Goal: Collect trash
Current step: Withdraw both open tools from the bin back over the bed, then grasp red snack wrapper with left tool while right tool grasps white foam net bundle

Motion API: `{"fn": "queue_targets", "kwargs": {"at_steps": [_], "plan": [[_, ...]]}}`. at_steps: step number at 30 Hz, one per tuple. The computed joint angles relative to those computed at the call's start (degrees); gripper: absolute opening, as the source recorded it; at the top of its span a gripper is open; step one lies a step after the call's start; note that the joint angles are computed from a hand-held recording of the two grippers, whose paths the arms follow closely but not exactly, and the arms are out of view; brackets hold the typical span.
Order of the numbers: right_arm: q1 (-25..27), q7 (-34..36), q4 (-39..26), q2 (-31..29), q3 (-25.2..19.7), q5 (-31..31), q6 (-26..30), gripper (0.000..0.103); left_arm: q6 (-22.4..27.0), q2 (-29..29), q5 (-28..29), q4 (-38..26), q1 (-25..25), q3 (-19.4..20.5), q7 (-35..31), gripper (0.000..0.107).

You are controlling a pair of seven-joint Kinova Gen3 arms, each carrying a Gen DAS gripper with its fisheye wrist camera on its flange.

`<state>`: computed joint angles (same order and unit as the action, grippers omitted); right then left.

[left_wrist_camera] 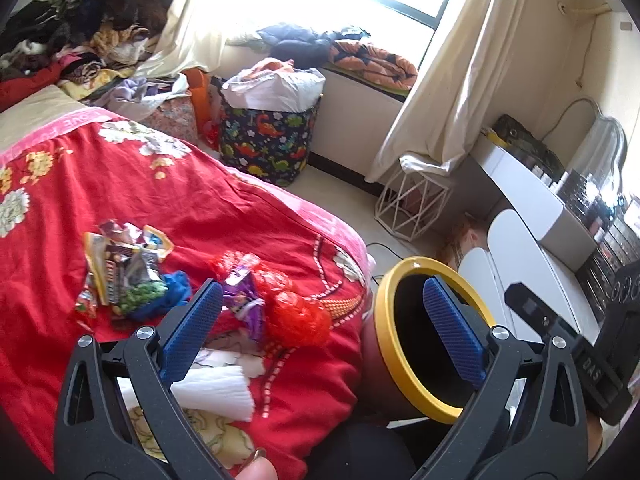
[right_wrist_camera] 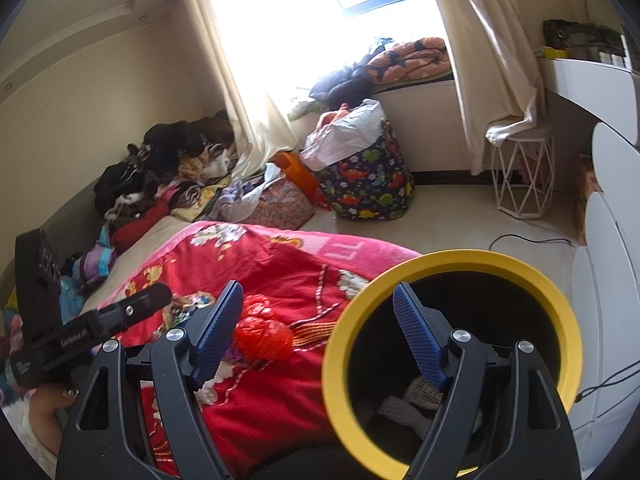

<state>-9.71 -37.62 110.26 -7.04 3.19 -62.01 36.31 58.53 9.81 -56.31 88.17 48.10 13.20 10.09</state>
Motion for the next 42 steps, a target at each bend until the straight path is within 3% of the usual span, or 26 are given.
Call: {"fn": "queue_targets", "kwargs": {"at_steps": [21,42], "plan": [[-7.48,2.86,-0.64,-0.88,-3.85,2.42,0.20,0.080,6.81,-6.02,-2.88,6.48,-3.45,4.03,7.17,0.092],[-12.59,-2.45,-5.13,4.31,-10.84,16.43,2.57,0.082,11.73,-11.52,0.92,13.31,-10.20,7.93,11.79,0.092]]}}
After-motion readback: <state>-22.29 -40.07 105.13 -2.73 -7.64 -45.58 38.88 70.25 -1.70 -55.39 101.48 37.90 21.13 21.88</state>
